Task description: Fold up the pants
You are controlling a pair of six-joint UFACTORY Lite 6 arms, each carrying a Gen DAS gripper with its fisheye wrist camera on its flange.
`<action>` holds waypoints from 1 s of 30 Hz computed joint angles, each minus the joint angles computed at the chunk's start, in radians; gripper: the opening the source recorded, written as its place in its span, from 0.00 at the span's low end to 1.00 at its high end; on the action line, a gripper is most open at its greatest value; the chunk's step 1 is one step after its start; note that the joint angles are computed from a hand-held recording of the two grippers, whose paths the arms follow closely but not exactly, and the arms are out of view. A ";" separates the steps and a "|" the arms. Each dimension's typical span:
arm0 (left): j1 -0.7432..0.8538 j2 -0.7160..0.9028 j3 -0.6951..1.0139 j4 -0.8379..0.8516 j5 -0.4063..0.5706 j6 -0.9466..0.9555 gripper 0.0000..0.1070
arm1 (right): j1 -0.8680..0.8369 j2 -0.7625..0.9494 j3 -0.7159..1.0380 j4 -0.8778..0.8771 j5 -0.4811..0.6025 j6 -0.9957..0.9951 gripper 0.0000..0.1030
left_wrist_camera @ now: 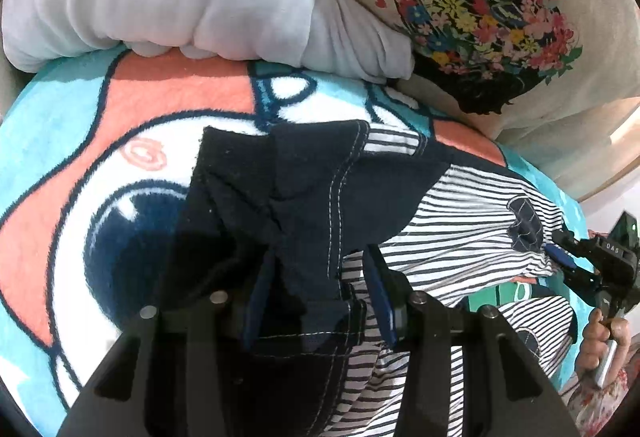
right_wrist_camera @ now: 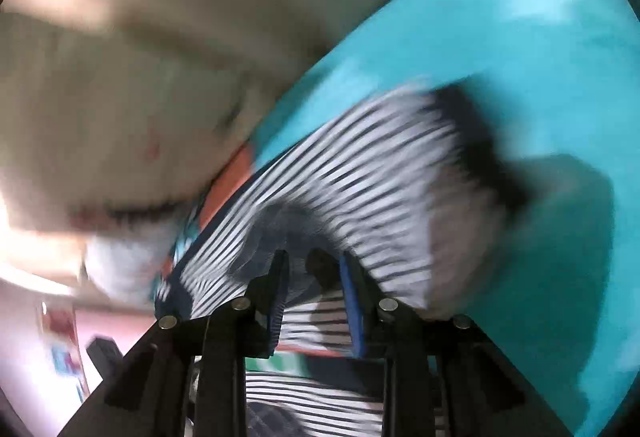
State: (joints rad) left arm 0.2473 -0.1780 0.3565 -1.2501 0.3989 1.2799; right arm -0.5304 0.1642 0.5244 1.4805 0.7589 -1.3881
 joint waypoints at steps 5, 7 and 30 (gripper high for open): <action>0.168 0.044 0.092 0.176 0.205 -0.074 0.42 | -0.286 -0.073 0.013 -0.189 0.089 -0.004 0.27; 0.194 -0.093 0.064 0.230 0.245 -0.093 0.42 | -0.277 -0.238 -0.049 -0.225 0.040 0.008 0.47; -0.067 0.429 0.546 0.252 0.190 0.019 0.68 | 0.438 0.068 0.370 -0.651 -0.411 0.211 0.55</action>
State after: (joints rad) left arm 0.1808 0.2506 0.9024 -0.9981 0.5890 1.2987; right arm -0.0923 0.2323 0.8940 0.8298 0.3483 -1.1766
